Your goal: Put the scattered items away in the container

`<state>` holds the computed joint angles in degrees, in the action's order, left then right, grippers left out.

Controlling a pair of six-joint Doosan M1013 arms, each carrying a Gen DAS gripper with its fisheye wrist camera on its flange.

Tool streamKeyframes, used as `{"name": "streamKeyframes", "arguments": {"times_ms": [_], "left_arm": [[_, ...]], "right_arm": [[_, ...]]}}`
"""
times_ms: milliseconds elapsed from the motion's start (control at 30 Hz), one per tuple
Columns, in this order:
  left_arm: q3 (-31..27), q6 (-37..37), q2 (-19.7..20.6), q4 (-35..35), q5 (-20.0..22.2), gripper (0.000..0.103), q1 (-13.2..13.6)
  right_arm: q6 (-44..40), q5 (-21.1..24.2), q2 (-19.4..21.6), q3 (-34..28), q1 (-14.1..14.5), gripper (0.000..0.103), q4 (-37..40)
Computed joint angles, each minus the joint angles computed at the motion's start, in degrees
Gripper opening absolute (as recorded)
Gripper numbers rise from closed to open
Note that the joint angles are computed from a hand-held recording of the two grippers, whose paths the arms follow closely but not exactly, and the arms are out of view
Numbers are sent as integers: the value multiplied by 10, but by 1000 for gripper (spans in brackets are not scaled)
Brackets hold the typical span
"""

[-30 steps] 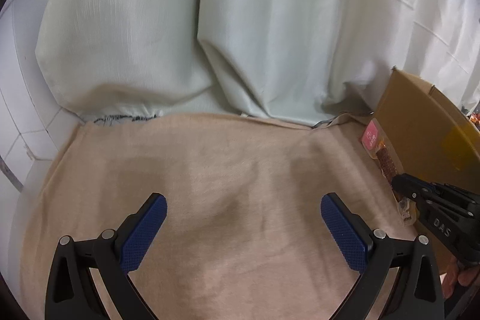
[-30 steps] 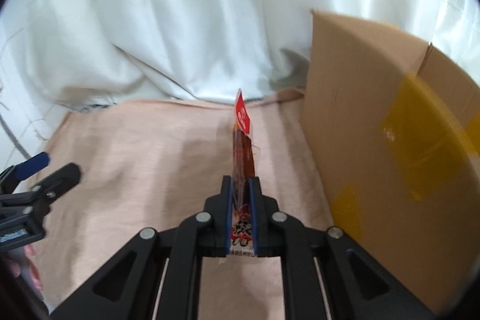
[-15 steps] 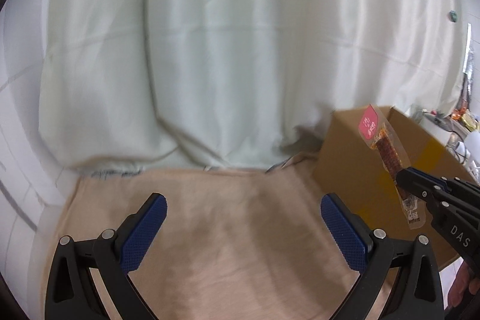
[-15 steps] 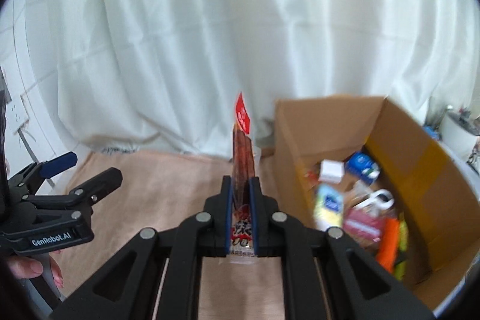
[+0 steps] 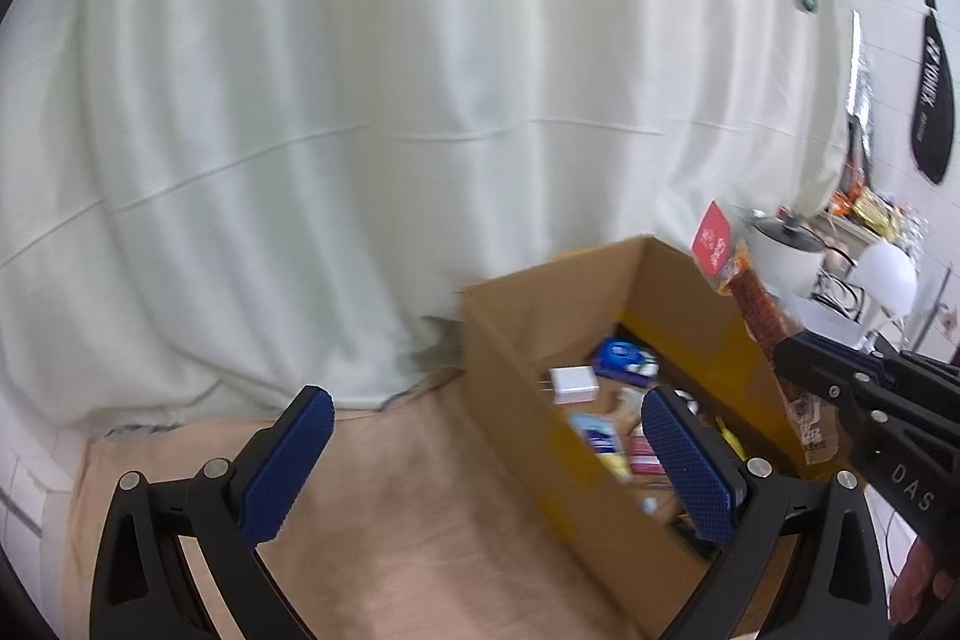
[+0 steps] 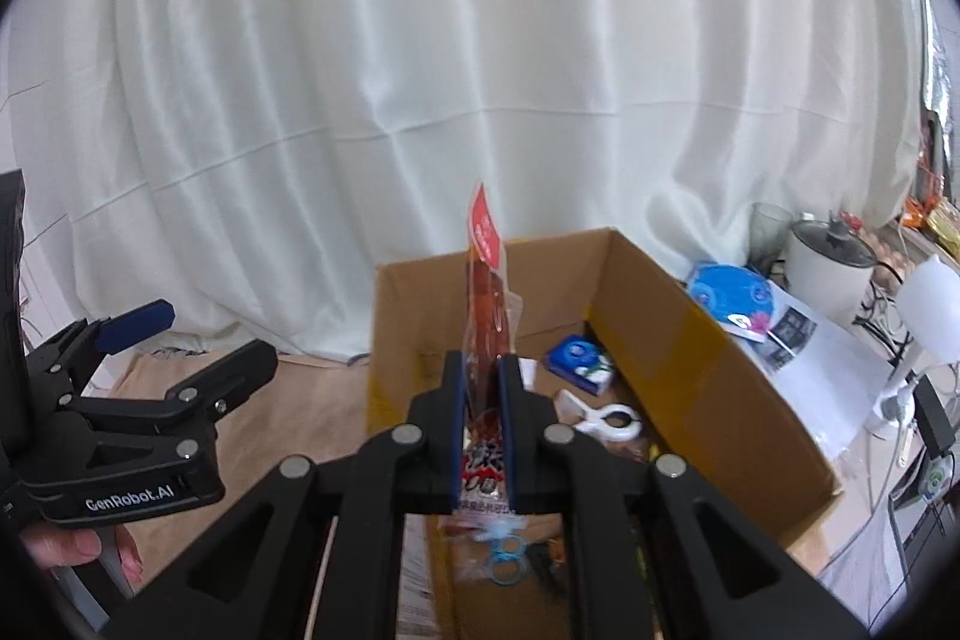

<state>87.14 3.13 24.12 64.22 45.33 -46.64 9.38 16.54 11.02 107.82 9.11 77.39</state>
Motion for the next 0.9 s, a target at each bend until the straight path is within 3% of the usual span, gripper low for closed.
{"name": "streamKeyframes", "arguments": {"times_ms": [300,433,667,700,733,800,867,900], "left_arm": [[-49,60,39,-42,-22,103,-4],[-59,72,49,-54,-23,103,-2],[-64,70,55,-57,-21,103,0],[-64,70,55,-58,-22,103,0],[-63,68,55,-59,-25,103,1],[-61,60,54,-58,-26,103,1],[-61,61,55,-58,-23,103,1],[-61,61,55,-58,-23,103,1]], "right_arm": [[68,3,15,-3,-38,12,-65],[112,5,26,-9,-43,12,-107],[111,4,34,-7,-45,17,-106],[100,-3,33,-6,-45,35,-96],[89,-13,32,-4,-43,72,-83],[65,-47,28,1,-41,94,-46],[-2,-35,25,6,-50,97,35],[3,-30,24,6,-54,98,36]]}}
